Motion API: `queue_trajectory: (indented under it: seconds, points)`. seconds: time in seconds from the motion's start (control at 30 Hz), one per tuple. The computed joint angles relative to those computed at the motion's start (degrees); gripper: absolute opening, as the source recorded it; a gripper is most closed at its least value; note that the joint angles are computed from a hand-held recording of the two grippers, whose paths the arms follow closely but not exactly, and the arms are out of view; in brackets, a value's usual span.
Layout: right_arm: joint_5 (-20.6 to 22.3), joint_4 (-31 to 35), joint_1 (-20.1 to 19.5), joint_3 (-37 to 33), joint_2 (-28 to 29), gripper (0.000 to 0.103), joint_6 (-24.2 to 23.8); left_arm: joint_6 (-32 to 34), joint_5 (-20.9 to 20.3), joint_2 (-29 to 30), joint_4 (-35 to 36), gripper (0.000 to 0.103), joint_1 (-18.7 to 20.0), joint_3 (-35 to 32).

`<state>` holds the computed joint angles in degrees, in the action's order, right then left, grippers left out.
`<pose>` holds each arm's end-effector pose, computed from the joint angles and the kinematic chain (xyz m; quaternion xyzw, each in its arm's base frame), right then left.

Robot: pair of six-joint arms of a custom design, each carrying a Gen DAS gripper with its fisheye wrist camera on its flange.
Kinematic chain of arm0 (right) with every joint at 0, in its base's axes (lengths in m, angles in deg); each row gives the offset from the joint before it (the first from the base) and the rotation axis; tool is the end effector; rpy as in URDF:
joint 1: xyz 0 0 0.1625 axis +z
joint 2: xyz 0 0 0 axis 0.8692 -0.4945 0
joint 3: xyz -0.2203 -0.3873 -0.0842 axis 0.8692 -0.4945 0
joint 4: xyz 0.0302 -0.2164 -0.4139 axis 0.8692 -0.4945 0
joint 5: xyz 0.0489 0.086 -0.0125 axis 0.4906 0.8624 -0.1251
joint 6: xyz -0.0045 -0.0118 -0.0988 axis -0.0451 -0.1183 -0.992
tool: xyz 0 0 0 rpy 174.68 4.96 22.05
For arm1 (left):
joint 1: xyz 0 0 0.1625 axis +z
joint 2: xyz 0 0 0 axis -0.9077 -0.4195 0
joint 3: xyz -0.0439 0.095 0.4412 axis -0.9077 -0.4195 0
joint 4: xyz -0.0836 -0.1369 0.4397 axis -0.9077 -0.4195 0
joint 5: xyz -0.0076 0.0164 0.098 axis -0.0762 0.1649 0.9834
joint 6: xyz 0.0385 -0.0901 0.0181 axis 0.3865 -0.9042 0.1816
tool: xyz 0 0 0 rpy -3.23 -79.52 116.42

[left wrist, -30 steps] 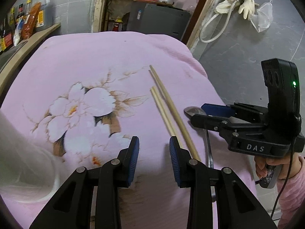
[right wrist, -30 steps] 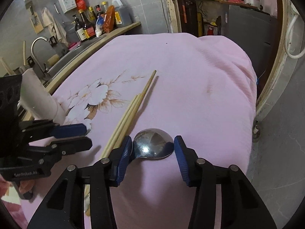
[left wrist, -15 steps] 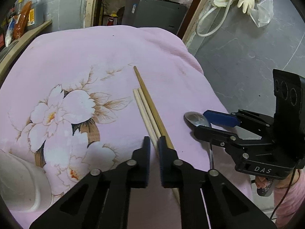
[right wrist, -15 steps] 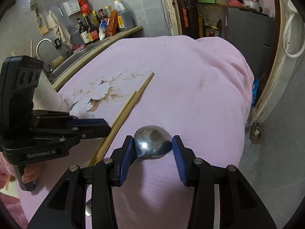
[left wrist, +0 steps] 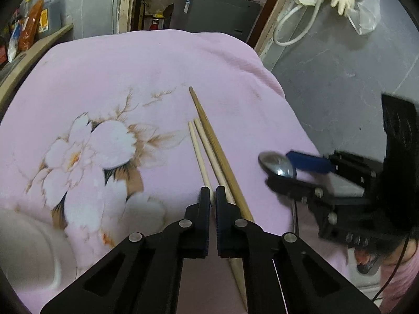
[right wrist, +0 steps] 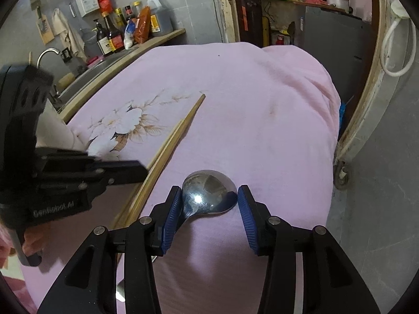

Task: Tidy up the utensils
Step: 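Grasp a wooden chopstick with the left tool while the right tool grasps the steel spoon, then lift the chopstick with the left tool and spoon with the right into the holder, release both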

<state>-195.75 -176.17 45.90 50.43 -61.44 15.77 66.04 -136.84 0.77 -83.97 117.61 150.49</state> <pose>0.2840 -0.6007 0.0728 0.4164 -0.8889 0.0968 0.1646 -0.1552 -0.5285 0.2079 0.0751 0.9275 -0.2653 0.2525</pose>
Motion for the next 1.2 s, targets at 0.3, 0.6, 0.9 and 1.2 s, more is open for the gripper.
queue_trajectory:
  seconds: [0.3, 0.6, 0.9, 1.2]
  points:
    - [-3.82, -5.32, 1.09, 1.43, 1.15, 0.042, 0.21, 0.8, -1.52, -1.51, 4.83, 0.005, -0.42, 0.38]
    - [-2.42, -15.11, 1.66, 5.96, 0.2, 0.039, -1.28, -0.25, 0.1, -3.57, 0.94, 0.002, -2.4, 3.99]
    - [3.0, -40.94, 3.32, 15.04, 0.02, 0.039, -13.8, 0.61, 7.74, -9.16, -6.71, 0.002, -9.54, 12.68]
    - [10.75, -66.99, 4.16, 19.79, 4.73, 0.039, -21.84, 13.1, 20.92, -6.3, -37.82, 0.002, -19.45, 20.84]
